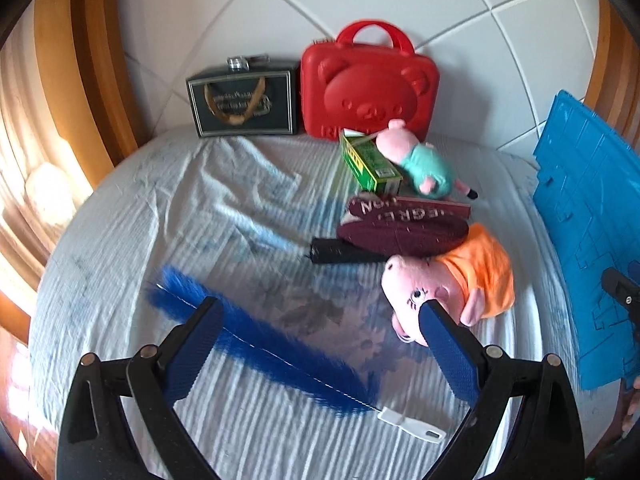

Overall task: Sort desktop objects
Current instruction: 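Grasp the pink pig plush in orange dress with both grippers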

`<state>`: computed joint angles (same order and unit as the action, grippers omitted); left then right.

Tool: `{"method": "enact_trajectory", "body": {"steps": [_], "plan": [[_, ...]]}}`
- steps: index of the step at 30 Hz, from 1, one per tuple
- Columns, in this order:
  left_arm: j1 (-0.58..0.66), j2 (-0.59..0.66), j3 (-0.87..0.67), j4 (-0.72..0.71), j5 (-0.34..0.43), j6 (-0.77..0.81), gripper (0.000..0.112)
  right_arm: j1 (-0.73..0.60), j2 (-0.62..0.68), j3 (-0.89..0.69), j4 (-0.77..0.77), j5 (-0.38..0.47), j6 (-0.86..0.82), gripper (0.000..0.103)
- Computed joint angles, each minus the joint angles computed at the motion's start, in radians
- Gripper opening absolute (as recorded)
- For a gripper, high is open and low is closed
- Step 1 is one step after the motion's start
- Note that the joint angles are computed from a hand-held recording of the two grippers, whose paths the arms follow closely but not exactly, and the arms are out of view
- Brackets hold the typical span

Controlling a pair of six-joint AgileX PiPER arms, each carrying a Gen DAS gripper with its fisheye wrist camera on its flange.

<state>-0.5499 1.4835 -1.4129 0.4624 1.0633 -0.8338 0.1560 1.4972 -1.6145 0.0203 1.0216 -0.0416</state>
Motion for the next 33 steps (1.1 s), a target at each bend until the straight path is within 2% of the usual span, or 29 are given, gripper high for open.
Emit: {"method": "enact_trajectory", "body": {"steps": [4, 9, 17, 19, 24, 26, 28, 33], "plan": [[-0.025, 0.095, -0.044, -0.048, -0.008, -0.063, 0.099, -0.068, 0.105, -0.014, 0.133, 0.036, -0.173, 0.103], [-0.086, 0.242, -0.123, -0.068, -0.019, -0.099, 0.099, -0.137, 0.198, 0.002, 0.242, 0.018, -0.286, 0.103], [-0.095, 0.464, -0.271, -0.158, -0.037, -0.007, 0.099, -0.149, 0.278, -0.031, 0.263, -0.016, -0.389, 0.103], [-0.094, 0.514, -0.312, -0.15, -0.018, 0.005, 0.099, -0.136, 0.298, -0.042, 0.25, -0.016, -0.405, 0.103], [-0.054, 0.534, -0.321, -0.134, -0.027, 0.057, 0.099, -0.122, 0.413, -0.142, 0.312, 0.055, -0.405, 0.103], [-0.04, 0.548, -0.342, -0.13, -0.017, 0.089, 0.103, -0.102, 0.463, -0.184, 0.306, 0.074, -0.388, 0.103], [-0.021, 0.563, -0.361, -0.157, -0.02, 0.141, 0.103, -0.088, 0.503, -0.215, 0.311, 0.071, -0.373, 0.103], [-0.005, 0.616, -0.442, -0.205, -0.001, 0.216, 0.103, -0.063, 0.61, -0.352, 0.321, 0.143, -0.346, 0.103]]}}
